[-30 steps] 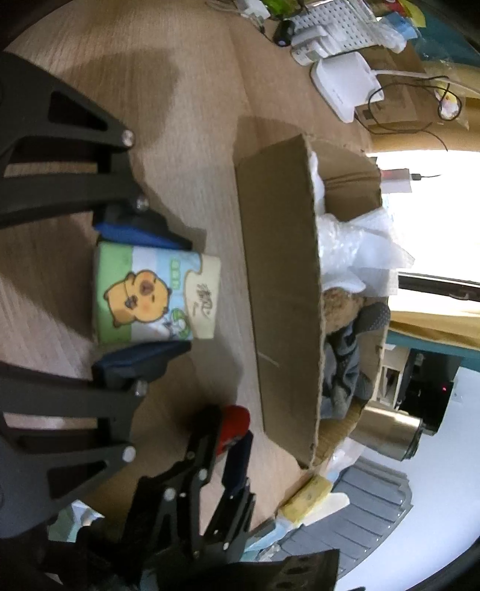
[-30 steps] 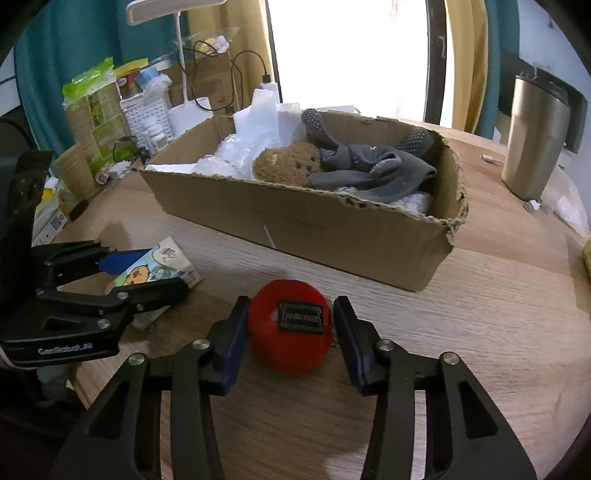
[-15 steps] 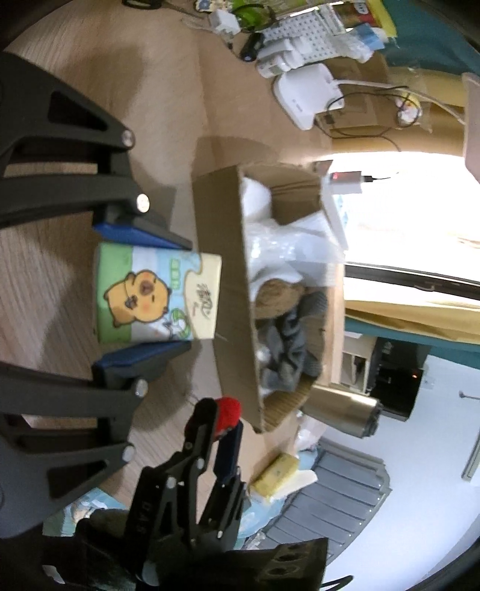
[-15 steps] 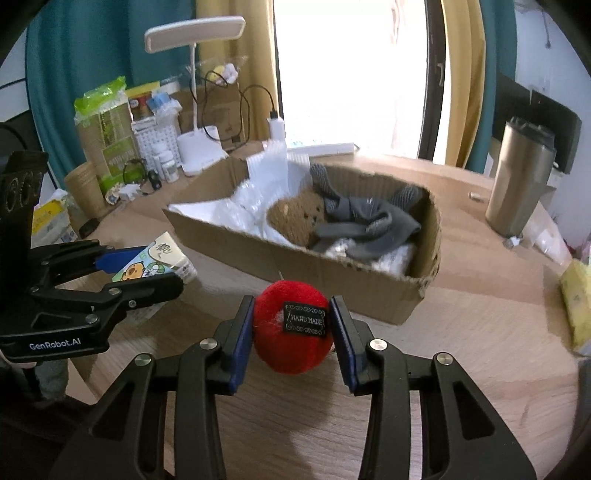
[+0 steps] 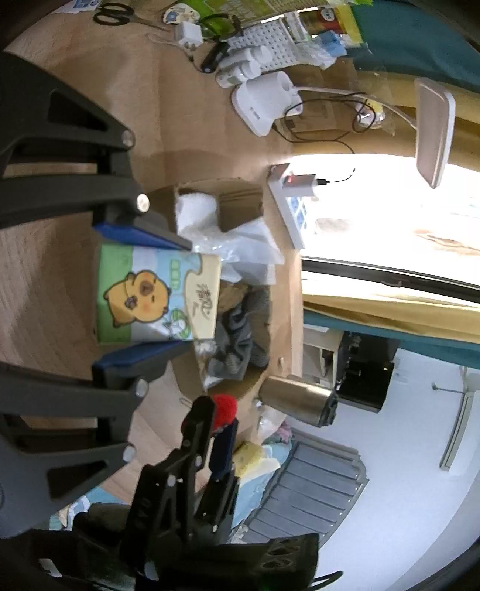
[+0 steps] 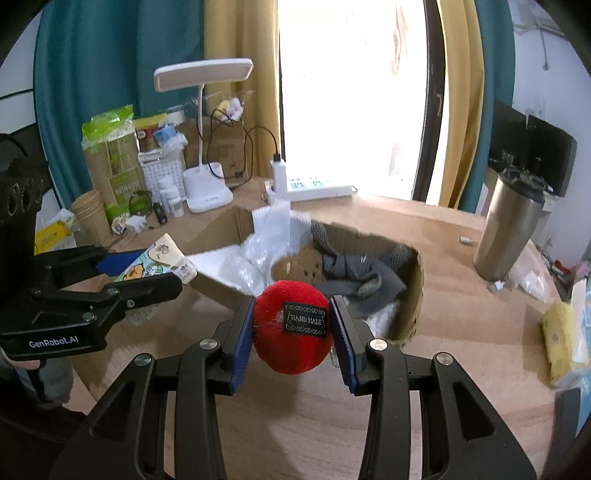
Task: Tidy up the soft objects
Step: 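Carry the pincushion with the right tool while the left tool carries the tissue pack over the box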
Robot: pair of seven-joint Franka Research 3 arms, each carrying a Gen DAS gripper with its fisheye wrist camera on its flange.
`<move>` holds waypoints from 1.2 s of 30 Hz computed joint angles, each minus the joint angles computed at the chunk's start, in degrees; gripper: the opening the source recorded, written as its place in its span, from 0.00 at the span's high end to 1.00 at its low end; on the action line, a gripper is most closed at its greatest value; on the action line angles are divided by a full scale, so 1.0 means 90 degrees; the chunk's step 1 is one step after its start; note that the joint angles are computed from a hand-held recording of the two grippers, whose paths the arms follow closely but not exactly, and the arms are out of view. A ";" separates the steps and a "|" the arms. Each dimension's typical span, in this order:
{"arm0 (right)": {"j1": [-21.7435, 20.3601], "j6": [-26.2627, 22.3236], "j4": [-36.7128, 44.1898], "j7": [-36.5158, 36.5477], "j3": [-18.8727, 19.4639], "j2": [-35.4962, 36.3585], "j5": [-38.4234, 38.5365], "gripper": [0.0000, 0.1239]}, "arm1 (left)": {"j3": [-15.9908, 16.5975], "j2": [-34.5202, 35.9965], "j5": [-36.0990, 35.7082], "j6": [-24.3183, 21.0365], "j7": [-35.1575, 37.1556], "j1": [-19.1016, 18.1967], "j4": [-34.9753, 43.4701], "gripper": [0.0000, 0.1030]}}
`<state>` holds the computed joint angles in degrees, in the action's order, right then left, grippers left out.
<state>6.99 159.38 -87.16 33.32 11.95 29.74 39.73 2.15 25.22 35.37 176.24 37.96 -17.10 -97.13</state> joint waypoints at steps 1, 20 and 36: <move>0.0005 -0.0008 0.0062 0.0004 0.0001 0.0027 -0.0012 0.66 | -0.0004 0.0006 -0.0006 0.0013 0.0013 0.0012 0.0017 0.54; 0.0157 -0.0669 0.1860 0.0491 -0.0088 0.1077 -0.0624 0.66 | -0.0118 0.0566 -0.0334 -0.0162 0.0484 0.0332 0.0951 0.54; 0.0340 -0.1478 0.3412 0.1323 -0.0284 0.2127 -0.1358 0.66 | -0.0635 0.1288 -0.1277 -0.0591 0.1504 0.0760 0.1809 0.54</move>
